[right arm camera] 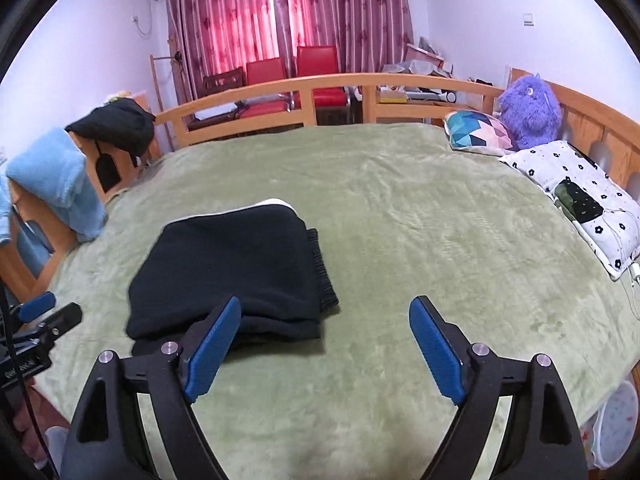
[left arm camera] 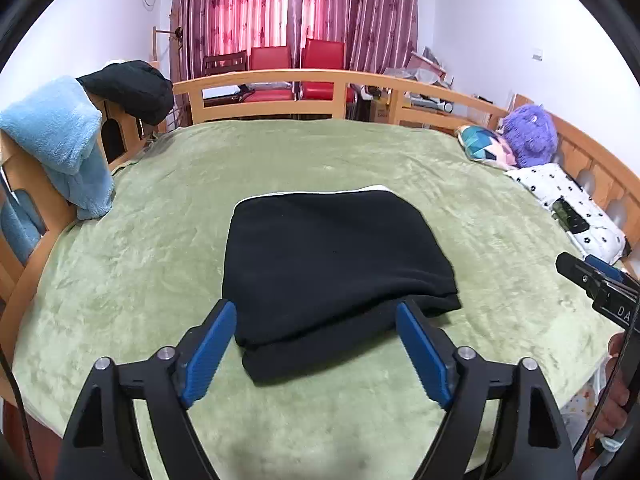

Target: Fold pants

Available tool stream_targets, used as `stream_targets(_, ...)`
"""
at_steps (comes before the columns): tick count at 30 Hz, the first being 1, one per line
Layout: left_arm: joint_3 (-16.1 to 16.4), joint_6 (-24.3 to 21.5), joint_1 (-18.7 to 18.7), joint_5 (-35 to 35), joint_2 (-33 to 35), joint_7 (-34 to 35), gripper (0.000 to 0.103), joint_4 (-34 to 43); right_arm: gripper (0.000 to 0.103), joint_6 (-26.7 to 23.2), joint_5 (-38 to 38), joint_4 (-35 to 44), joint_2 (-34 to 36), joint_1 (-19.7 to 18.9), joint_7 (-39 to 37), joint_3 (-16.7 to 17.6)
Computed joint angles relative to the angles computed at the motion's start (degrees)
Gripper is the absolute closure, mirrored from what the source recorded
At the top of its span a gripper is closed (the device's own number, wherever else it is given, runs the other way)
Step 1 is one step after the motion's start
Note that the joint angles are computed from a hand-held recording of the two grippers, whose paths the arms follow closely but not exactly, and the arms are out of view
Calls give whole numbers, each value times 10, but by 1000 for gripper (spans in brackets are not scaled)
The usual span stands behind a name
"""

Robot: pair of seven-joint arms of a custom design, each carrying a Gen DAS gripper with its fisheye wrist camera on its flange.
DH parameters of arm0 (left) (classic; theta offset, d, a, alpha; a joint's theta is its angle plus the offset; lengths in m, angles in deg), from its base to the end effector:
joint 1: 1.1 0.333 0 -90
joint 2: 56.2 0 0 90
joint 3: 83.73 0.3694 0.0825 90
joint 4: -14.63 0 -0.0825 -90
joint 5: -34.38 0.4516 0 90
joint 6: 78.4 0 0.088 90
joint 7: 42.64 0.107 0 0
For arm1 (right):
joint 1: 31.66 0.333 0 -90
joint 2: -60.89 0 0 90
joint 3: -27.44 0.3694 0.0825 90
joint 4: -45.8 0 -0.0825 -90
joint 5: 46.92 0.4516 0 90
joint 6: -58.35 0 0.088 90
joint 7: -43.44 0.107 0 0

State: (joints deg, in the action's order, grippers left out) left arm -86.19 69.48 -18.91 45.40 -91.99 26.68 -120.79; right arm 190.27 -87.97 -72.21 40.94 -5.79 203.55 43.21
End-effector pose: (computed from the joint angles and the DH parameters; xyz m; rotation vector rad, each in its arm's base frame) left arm 0.4178 -0.1633 0.6804 -1.6462 1.8444 -0.8983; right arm 0.4027 0.3720 0.6851 -1.5377 1.7852 -0.8021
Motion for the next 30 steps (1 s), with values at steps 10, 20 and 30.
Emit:
stream_targets(10,-14,-22,3,16,-53,-36,7,-27,0,-60,-24,-1,-31,14,13,33)
stream_targets(20,-22,-33,7,40,-75,-57,7,-41,0,-62,-15,-13,-40,24,27,33)
stream_targets(30,-32,-38,10,63,-79,-81,7,-43,0,-61,-12,-18,-43,24,32,31)
